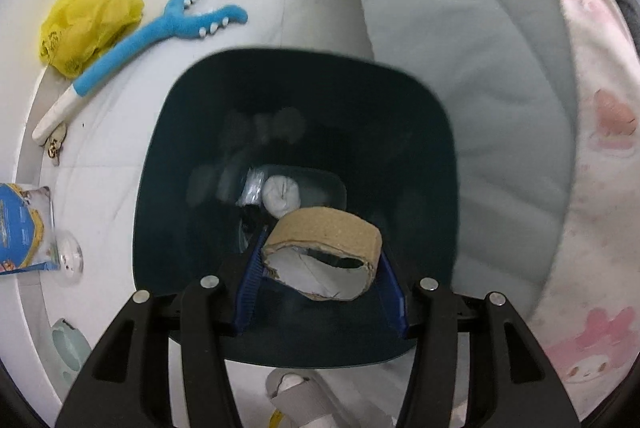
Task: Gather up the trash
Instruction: 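Open the left tool over the bin while the right tool holds the tape ring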
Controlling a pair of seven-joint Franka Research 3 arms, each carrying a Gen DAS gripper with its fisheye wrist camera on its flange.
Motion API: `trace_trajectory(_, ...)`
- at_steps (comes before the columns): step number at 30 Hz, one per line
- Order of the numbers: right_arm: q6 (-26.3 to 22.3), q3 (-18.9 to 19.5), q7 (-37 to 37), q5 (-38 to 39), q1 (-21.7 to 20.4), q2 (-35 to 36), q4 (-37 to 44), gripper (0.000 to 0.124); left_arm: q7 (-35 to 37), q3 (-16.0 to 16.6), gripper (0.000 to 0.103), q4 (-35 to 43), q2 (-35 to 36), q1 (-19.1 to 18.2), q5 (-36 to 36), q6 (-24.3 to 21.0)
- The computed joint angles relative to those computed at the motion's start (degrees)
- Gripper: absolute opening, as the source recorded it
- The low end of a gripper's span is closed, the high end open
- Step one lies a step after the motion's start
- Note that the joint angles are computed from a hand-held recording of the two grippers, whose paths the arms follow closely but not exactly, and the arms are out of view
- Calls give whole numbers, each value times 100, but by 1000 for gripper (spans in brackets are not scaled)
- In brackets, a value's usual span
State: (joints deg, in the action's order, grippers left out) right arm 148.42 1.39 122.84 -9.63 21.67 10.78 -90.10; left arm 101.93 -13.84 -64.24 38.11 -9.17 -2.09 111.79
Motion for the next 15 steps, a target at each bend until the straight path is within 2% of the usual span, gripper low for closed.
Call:
trace_trajectory(4, -214, 41, -205, 105, 53, 324, 394, 52, -22, 0, 70, 77, 68, 63, -64, -140)
trace_trajectory(6, -268, 37, -273, 195, 79, 461, 535, 52, -30, -4, 73, 74, 63, 117, -122, -159)
trace_trajectory(15, -513, -21, -455, 491, 218, 981, 1125, 52, -81, 30, 78, -20, -50, 299, -214, -112)
